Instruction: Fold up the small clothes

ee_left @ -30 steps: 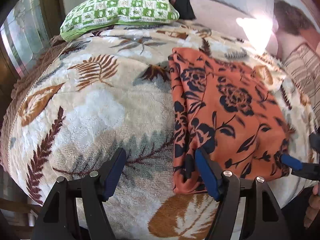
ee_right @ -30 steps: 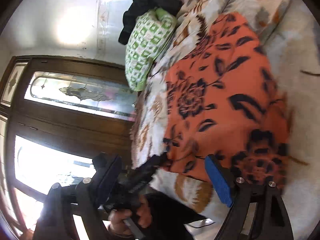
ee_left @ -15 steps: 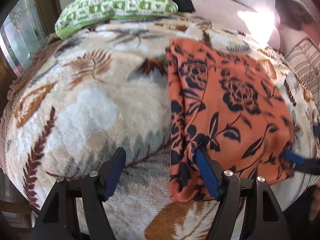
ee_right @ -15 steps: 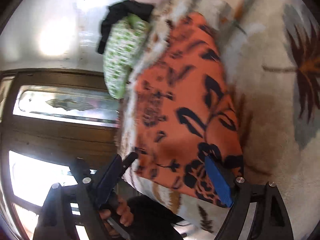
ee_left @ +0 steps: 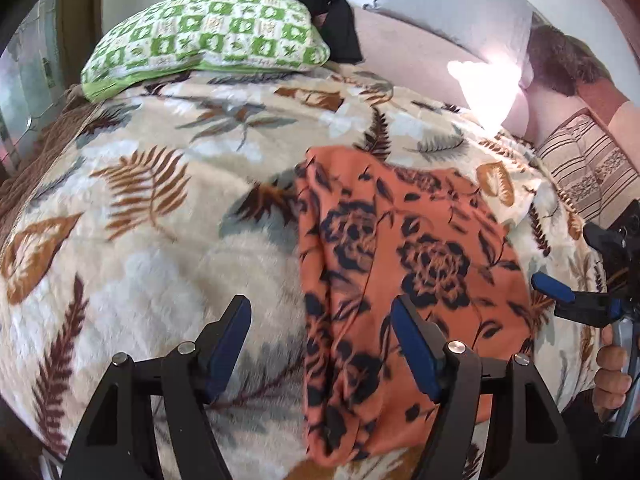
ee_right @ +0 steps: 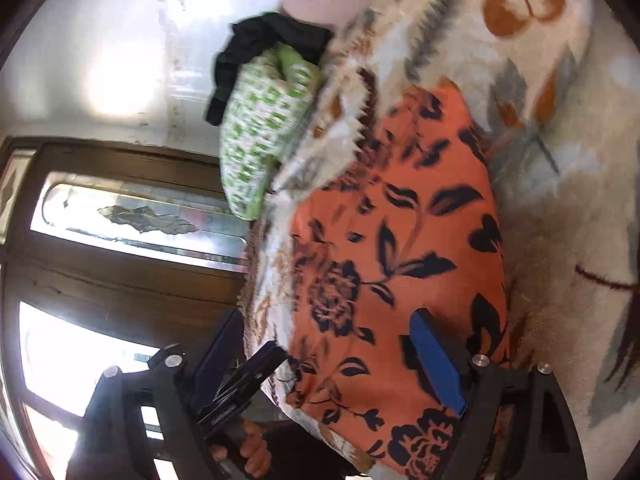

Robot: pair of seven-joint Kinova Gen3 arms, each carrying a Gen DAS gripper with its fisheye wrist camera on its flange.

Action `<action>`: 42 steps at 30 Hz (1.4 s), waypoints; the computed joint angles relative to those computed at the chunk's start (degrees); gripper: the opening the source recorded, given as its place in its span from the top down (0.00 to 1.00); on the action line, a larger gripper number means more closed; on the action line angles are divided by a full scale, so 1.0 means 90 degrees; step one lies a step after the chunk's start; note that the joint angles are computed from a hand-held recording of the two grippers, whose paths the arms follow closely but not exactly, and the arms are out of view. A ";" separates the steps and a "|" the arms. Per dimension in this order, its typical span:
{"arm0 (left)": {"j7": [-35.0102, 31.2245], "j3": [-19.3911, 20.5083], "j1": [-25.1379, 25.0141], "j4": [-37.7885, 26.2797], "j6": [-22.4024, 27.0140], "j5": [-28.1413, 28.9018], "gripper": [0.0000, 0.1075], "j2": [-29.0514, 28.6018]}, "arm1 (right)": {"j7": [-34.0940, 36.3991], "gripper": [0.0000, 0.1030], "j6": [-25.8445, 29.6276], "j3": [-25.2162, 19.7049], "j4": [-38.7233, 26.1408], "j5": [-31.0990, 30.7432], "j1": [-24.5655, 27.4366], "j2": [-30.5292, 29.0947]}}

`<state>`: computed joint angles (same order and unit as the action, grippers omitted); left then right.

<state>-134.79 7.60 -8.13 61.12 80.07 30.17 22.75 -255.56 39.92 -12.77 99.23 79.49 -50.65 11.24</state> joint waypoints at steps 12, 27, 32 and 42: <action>0.1216 0.0437 0.0056 -0.1702 0.1565 0.0268 0.32 0.1606 | 0.1445 0.16 -0.0612 0.0248 0.0274 -0.1804 0.0502 -0.0014; 0.1628 0.0553 0.0134 -0.2223 0.2104 0.0222 0.32 0.2144 | 0.2636 0.17 -0.0814 0.0755 -0.0011 -0.2631 0.0218 0.0066; 0.1701 0.0620 0.0092 -0.2411 0.2347 0.0397 0.42 0.2300 | 0.3581 0.28 -0.1149 0.1349 -0.0156 -0.3574 -0.0052 0.0190; 0.1048 0.0619 0.0069 -0.1452 0.1668 0.0639 0.71 0.1445 | 0.6066 0.66 0.0843 -0.1116 -0.1677 -0.4125 0.1740 0.0594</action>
<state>-125.36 13.17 -7.51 48.05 95.08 35.92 35.76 -200.97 47.51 -22.81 84.14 42.36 -35.00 16.59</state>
